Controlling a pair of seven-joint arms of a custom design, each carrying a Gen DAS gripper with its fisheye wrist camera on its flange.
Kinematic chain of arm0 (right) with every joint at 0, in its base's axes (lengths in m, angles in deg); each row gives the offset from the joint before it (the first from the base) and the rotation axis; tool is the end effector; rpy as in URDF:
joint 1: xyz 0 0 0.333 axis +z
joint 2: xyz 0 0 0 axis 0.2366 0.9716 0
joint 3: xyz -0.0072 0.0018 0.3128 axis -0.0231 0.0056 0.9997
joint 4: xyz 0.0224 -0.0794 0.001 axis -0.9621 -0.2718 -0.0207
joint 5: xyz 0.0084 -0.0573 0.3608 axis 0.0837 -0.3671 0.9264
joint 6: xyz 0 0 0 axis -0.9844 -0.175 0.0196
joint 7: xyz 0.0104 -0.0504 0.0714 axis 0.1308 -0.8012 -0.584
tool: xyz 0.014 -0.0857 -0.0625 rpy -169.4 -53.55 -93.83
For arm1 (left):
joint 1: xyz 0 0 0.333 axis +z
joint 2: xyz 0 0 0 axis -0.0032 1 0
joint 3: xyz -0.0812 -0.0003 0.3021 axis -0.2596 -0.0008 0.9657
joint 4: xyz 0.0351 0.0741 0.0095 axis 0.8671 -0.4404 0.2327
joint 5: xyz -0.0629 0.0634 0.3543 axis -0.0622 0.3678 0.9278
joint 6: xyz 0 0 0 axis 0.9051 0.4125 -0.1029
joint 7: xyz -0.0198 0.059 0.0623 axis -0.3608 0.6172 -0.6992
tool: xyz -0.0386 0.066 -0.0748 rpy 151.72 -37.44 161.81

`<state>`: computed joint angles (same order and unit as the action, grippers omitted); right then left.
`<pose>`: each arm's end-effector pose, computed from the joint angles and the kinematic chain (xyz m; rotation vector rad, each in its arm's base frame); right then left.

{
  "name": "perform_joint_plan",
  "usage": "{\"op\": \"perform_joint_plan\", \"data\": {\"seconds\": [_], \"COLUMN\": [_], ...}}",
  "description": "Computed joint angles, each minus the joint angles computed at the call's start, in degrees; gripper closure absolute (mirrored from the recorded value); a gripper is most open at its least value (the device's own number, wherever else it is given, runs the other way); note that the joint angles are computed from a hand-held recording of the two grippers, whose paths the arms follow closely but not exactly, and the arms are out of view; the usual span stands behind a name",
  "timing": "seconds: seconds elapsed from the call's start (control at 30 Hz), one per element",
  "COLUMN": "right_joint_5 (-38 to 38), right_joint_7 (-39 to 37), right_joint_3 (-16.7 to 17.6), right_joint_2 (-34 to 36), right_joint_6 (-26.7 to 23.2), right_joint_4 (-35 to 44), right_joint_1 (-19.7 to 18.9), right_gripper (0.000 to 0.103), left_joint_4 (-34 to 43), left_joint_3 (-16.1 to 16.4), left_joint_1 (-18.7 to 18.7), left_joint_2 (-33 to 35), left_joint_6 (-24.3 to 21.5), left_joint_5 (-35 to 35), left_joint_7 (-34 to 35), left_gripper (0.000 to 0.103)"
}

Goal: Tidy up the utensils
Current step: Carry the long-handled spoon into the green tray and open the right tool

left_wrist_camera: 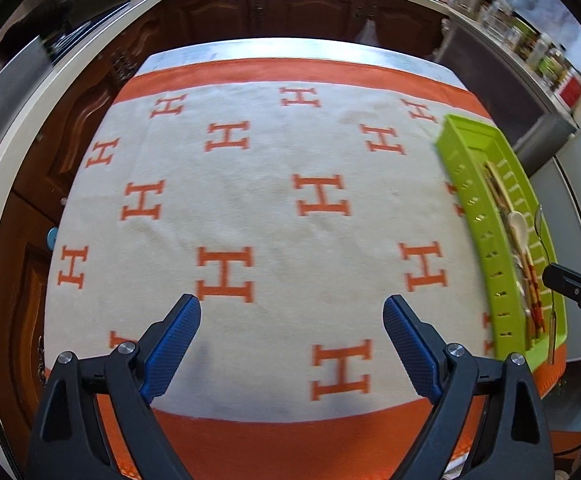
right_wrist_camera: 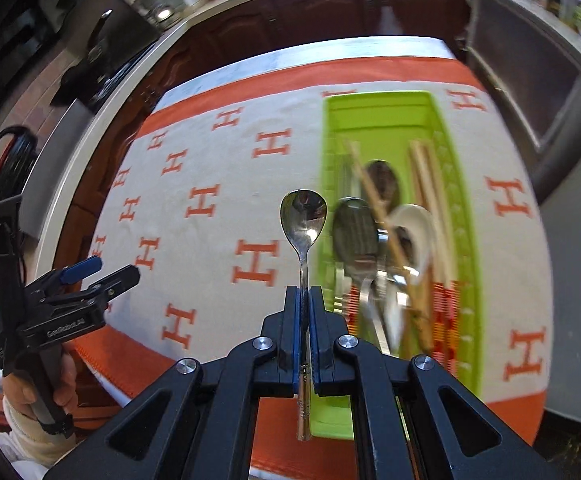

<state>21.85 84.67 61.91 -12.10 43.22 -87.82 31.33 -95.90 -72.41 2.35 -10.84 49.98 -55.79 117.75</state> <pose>0.4616 0.1747 0.6308 -2.0520 1.7166 -0.0030 0.4183 -0.0605 0.6379 -2.1275 1.8976 -0.4071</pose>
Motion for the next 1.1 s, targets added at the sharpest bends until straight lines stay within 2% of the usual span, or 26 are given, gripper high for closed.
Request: {"op": "perform_joint_plan", "data": {"seconds": [0.2,0.43,0.47,0.53,0.6,0.67,0.87,1.03,1.1], "right_joint_5": [-2.96,-5.72,-5.71,-6.23,-6.68,-6.09,-3.96,-3.72,-4.17], "right_joint_7": [0.37,0.56,0.41,1.01,2.53,3.63,3.48,3.98,4.53], "right_joint_3": [-2.22,-2.39,-2.42,-1.99,-1.67,-1.73,-1.80,-1.81,-1.63], "right_joint_2": [-2.92,-0.30,0.25,1.46,1.80,1.40,-1.29,-3.93,-4.89], "right_joint_6": [1.07,3.42,3.74,4.41,5.67,7.16,9.02,10.21,10.87], "right_joint_4": [-3.62,-2.52,-2.16,-1.28,-1.19,-1.86,-3.83,-5.46,-6.11], "right_joint_1": [-2.76,-4.44,-4.57,-4.75,-5.06,-5.18,-4.37,-3.29,-3.01], "right_gripper": [0.099,0.098,0.096,0.079,0.071,0.068,0.066,0.054,0.053], "left_joint_4": [4.85,11.23,11.70,12.92,13.37,13.15,12.70,11.44,10.99], "left_joint_3": [-3.45,-6.02,-5.98,-6.16,-5.96,-5.61,-5.19,-5.23,-5.29], "left_joint_1": [-3.13,-6.41,-6.78,-7.50,-7.99,-8.46,-8.51,-8.22,-8.07], "left_joint_2": [3.40,8.77,9.30,10.35,10.86,10.59,9.62,7.90,7.27], "left_joint_6": [-0.61,0.11,0.25,0.47,0.77,1.47,1.71,1.84,1.71], "left_joint_5": [1.65,5.52,5.89,6.70,7.07,6.60,6.24,6.89,7.01], "left_joint_7": [0.12,-2.23,-2.60,-3.87,-5.02,-6.16,-9.77,-11.37,-11.74], "left_gripper": [0.010,0.010,0.010,0.009,0.006,0.002,0.002,0.002,0.002]}}
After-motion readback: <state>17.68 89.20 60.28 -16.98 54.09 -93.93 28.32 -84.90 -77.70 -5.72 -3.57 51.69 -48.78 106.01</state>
